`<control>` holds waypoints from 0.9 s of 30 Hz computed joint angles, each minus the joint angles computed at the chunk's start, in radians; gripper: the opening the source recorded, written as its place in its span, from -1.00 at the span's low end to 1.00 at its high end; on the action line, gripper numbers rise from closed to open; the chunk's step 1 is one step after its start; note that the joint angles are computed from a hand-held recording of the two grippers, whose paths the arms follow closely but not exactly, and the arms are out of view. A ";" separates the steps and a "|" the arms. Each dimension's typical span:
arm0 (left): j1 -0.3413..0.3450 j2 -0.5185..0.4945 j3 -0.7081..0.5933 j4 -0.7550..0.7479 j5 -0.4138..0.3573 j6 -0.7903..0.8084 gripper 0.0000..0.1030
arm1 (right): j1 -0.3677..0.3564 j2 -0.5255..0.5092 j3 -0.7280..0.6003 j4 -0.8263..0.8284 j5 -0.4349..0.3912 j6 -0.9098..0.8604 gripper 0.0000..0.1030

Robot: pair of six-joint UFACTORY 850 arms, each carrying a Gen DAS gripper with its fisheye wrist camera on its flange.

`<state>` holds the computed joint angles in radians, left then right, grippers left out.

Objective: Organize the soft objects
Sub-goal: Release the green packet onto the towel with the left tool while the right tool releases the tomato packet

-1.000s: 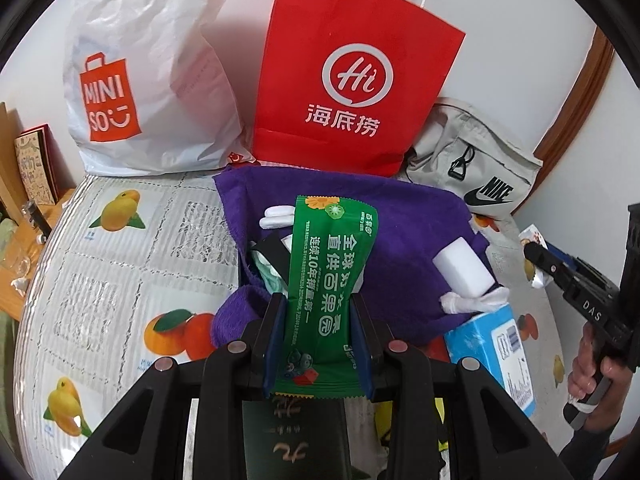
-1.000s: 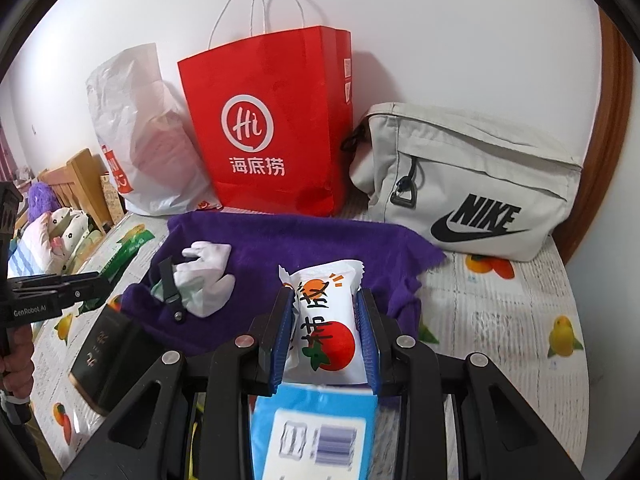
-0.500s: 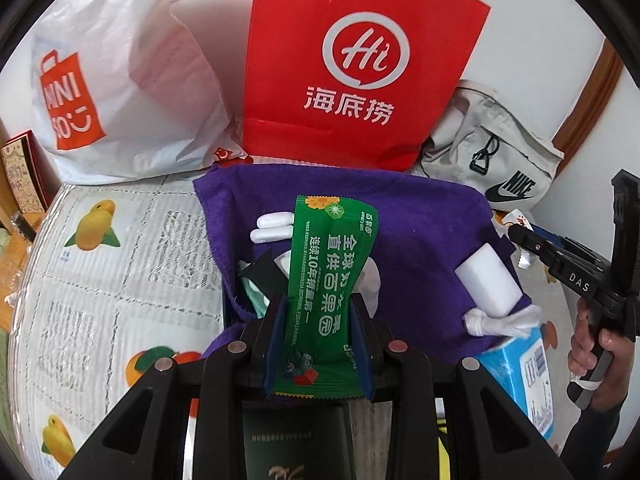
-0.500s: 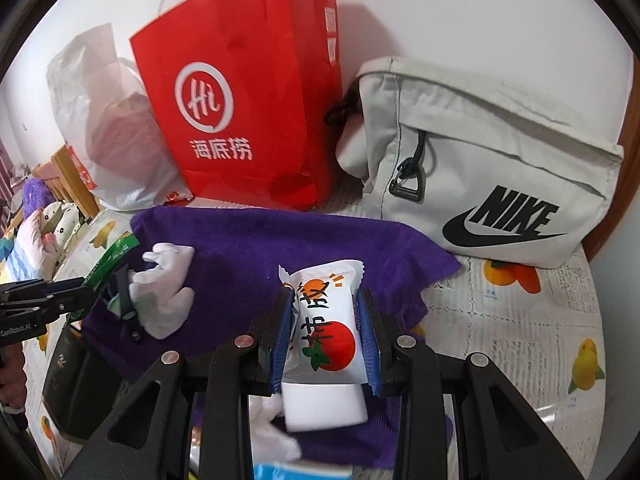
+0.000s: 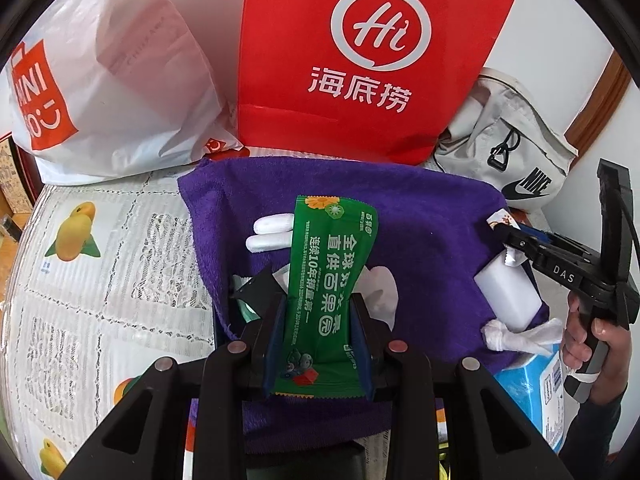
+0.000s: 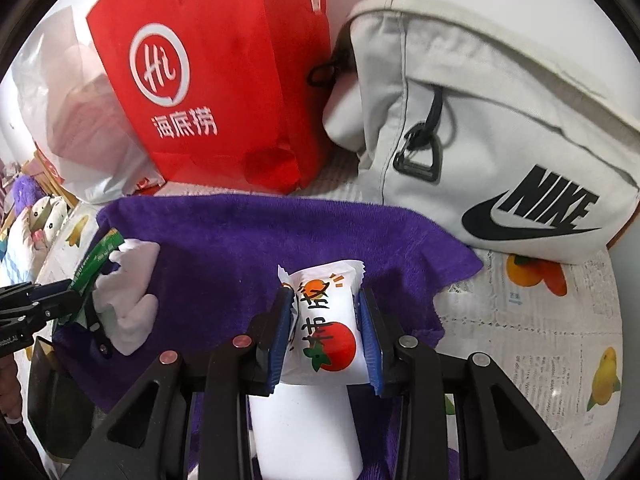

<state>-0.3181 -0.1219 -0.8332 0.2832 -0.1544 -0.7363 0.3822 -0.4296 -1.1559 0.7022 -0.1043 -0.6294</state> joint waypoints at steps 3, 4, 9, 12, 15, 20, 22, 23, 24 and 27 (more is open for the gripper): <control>0.003 -0.012 -0.010 -0.058 0.001 0.057 -0.42 | -0.003 -0.013 -0.011 -0.031 -0.014 0.038 -0.33; 0.003 -0.015 -0.013 -0.073 0.002 0.073 -0.42 | -0.004 -0.016 -0.015 -0.026 -0.020 0.034 -0.31; 0.004 -0.038 -0.030 -0.120 -0.001 0.124 -0.38 | -0.006 -0.010 -0.005 0.055 -0.012 -0.037 -0.06; 0.003 -0.046 -0.035 -0.144 -0.010 0.149 -0.37 | -0.009 0.011 0.016 0.218 -0.010 -0.200 0.07; -0.004 -0.040 -0.035 -0.090 -0.017 0.106 -0.24 | -0.008 0.034 0.037 0.293 0.000 -0.274 0.18; -0.023 -0.004 -0.015 0.042 -0.027 -0.032 0.01 | -0.004 0.083 0.080 0.477 0.017 -0.445 0.35; -0.028 0.013 -0.007 0.079 -0.036 -0.073 0.03 | 0.000 0.106 0.101 0.542 0.025 -0.507 0.36; -0.033 0.024 -0.003 0.115 -0.046 -0.112 0.03 | 0.001 0.117 0.110 0.540 0.025 -0.506 0.37; -0.037 0.033 0.002 0.140 -0.052 -0.140 0.04 | 0.004 0.128 0.120 0.542 0.029 -0.505 0.37; -0.050 0.073 0.024 0.194 -0.067 -0.206 0.04 | 0.011 0.160 0.147 0.561 0.032 -0.518 0.37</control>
